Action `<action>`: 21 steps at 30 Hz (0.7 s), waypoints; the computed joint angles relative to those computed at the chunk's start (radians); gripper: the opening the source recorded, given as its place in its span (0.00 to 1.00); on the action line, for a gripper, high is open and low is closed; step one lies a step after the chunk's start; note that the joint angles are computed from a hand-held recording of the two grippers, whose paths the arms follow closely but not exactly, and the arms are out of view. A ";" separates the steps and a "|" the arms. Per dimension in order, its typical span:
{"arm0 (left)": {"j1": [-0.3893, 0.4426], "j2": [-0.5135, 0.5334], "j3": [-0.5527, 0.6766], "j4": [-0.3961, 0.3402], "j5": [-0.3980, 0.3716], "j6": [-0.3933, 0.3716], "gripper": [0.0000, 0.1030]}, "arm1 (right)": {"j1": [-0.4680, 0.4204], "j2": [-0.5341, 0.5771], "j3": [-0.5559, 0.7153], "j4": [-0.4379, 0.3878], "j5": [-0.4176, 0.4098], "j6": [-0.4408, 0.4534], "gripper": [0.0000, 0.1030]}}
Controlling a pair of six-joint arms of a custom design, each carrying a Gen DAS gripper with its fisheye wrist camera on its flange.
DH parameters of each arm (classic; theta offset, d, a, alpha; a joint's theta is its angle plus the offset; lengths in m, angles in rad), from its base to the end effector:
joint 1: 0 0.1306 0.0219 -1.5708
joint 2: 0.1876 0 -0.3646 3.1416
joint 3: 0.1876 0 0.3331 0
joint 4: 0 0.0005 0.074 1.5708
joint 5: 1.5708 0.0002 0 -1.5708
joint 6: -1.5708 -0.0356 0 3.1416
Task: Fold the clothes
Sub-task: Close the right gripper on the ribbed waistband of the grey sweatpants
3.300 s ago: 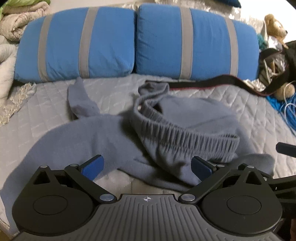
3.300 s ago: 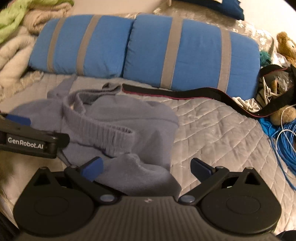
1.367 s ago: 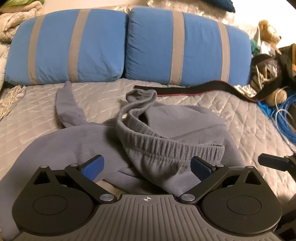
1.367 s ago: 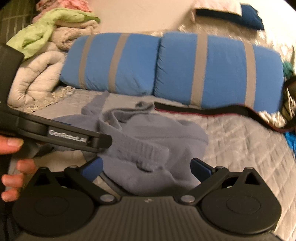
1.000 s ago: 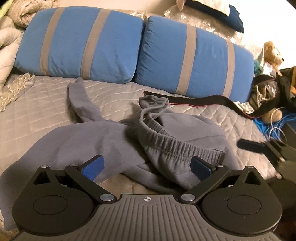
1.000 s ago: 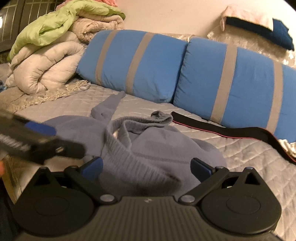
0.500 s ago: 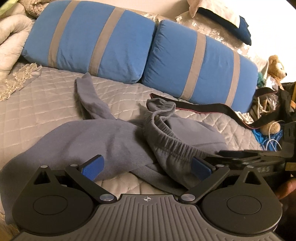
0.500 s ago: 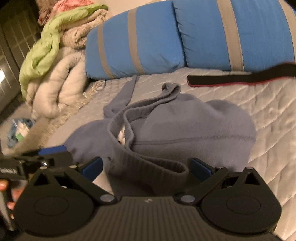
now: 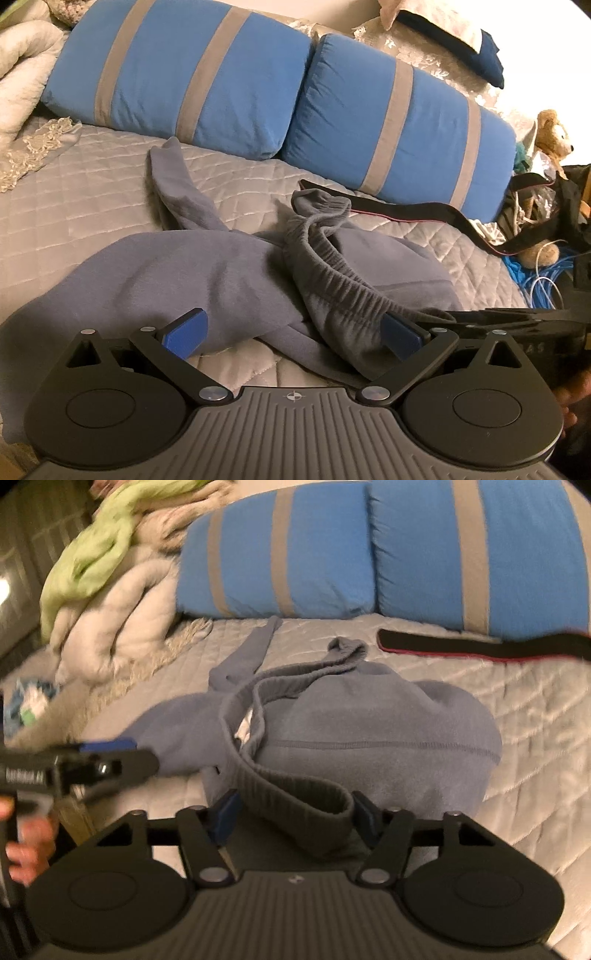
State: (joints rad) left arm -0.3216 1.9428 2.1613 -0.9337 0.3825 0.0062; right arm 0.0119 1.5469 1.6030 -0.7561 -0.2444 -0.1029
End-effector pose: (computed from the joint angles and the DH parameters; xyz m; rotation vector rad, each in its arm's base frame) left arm 0.5851 -0.2095 0.4415 0.5588 2.2278 -0.6073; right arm 0.4967 0.0140 0.4389 -0.0262 2.2680 0.3381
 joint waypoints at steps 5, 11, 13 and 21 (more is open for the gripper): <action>0.005 0.012 0.016 -0.016 0.013 0.012 0.99 | 0.020 -0.027 -0.018 -0.008 0.040 0.147 0.44; 0.007 0.031 0.051 -0.044 0.009 0.030 0.99 | 0.057 -0.074 -0.073 -0.006 0.052 0.399 0.50; 0.010 0.036 0.060 -0.048 0.006 0.038 0.99 | 0.071 -0.070 -0.078 -0.007 0.097 0.429 0.50; 0.016 0.055 0.089 -0.067 0.010 0.052 0.99 | 0.052 -0.038 -0.037 -0.028 0.059 0.355 0.37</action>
